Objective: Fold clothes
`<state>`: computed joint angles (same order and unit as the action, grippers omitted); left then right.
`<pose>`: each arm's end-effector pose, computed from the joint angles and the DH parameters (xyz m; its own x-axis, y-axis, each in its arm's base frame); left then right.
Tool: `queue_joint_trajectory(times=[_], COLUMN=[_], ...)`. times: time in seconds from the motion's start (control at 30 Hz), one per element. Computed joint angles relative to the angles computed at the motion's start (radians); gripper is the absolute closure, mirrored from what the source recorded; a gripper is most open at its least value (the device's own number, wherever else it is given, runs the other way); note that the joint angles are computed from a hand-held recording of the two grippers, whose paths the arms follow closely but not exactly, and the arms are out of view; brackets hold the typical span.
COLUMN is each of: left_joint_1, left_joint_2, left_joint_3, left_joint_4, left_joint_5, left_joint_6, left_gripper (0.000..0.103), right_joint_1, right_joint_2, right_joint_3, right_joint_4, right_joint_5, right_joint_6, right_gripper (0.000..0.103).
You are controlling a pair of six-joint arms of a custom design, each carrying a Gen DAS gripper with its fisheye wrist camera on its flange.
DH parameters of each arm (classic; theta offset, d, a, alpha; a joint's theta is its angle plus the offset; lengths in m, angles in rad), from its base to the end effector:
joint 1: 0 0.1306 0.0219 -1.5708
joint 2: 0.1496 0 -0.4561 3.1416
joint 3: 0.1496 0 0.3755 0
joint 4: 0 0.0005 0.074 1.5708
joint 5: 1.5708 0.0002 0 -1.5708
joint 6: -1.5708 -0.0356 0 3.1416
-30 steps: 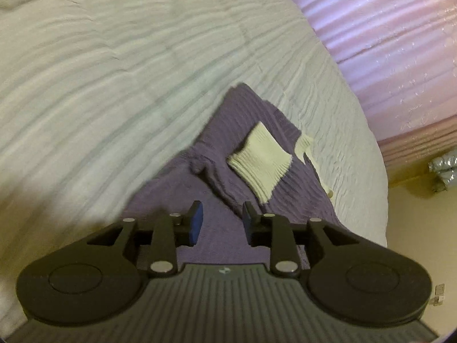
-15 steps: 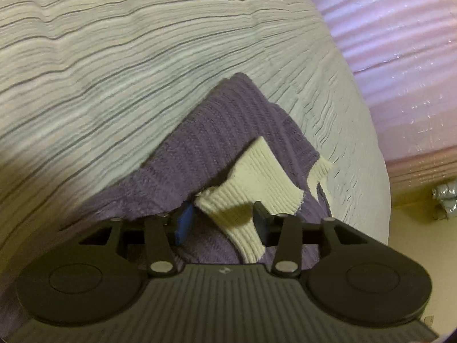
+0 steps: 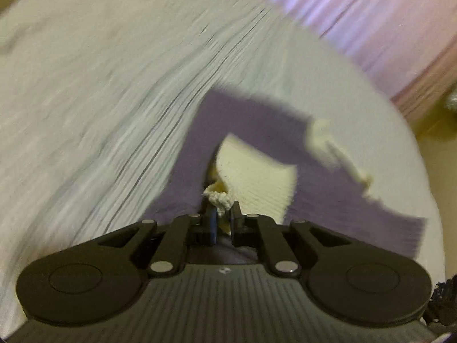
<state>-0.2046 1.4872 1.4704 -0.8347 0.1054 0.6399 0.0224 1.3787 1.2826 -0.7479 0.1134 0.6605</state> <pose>0.4881 -0.1056 0.4970 -0.7520 -0.4504 -0.4812 -0.2233 0.8610 -0.4569 0.4488 0.0055 0.4684 -0.6225 -0.6237 -0.4728 -0.4166 0.7755 -0.4744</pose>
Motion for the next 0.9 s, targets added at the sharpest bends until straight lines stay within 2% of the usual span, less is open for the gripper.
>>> queue_joint_trajectory(times=[0.07,0.13,0.2,0.23,0.27,0.37,0.5,0.53,0.57,0.63,0.73,0.8,0.87,0.9], left_joint_1=[-0.007,-0.025,-0.033,-0.036,-0.037,-0.041,-0.043,-0.044,-0.044,-0.039,-0.041,-0.041,-0.034,-0.029], left_joint_2=[0.011,0.016,0.003,-0.003,-0.008,-0.006,0.031,0.046,0.060,0.076,0.058,0.036,0.011,0.002], left_joint_3=[0.013,0.049,0.066,0.074,0.084,0.126,0.171,0.179,0.186,0.198,0.201,0.197,0.183,0.173], left_joint_4=[-0.019,-0.066,-0.098,-0.113,-0.124,-0.150,-0.205,-0.223,-0.239,-0.260,-0.270,-0.281,-0.243,-0.202], left_joint_5=[-0.018,-0.057,-0.078,-0.088,-0.097,-0.122,-0.129,-0.135,-0.139,-0.136,-0.171,-0.206,-0.199,-0.165], left_joint_6=[-0.008,-0.046,-0.066,-0.075,-0.080,-0.094,-0.157,-0.169,-0.181,-0.194,-0.189,-0.156,-0.127,-0.131], left_gripper=[0.096,0.095,0.094,0.093,0.093,0.093,0.093,0.093,0.092,0.092,0.089,0.091,0.093,0.093], right_joint_1=[-0.005,-0.028,-0.063,-0.082,-0.100,-0.150,-0.178,-0.175,-0.170,-0.161,-0.159,-0.163,-0.168,-0.166], right_joint_2=[0.001,-0.002,-0.006,-0.011,-0.016,0.014,0.079,0.091,0.102,0.124,0.138,0.140,0.146,0.149], right_joint_3=[0.019,0.048,0.089,0.106,0.124,0.213,0.293,0.302,0.310,0.328,0.341,0.345,0.355,0.358], right_joint_4=[-0.023,-0.069,-0.125,-0.132,-0.137,-0.172,-0.183,-0.178,-0.173,-0.164,-0.141,-0.129,-0.125,-0.122], right_joint_5=[-0.009,-0.062,-0.131,-0.163,-0.196,-0.305,-0.398,-0.406,-0.411,-0.421,-0.434,-0.457,-0.484,-0.495], right_joint_6=[0.036,0.015,-0.053,-0.112,-0.175,-0.376,-0.582,-0.604,-0.623,-0.659,-0.696,-0.706,-0.695,-0.684], right_gripper=[0.078,0.076,0.060,0.042,0.038,0.038,0.039,0.041,0.055,0.074,0.074,0.075,0.075,0.074])
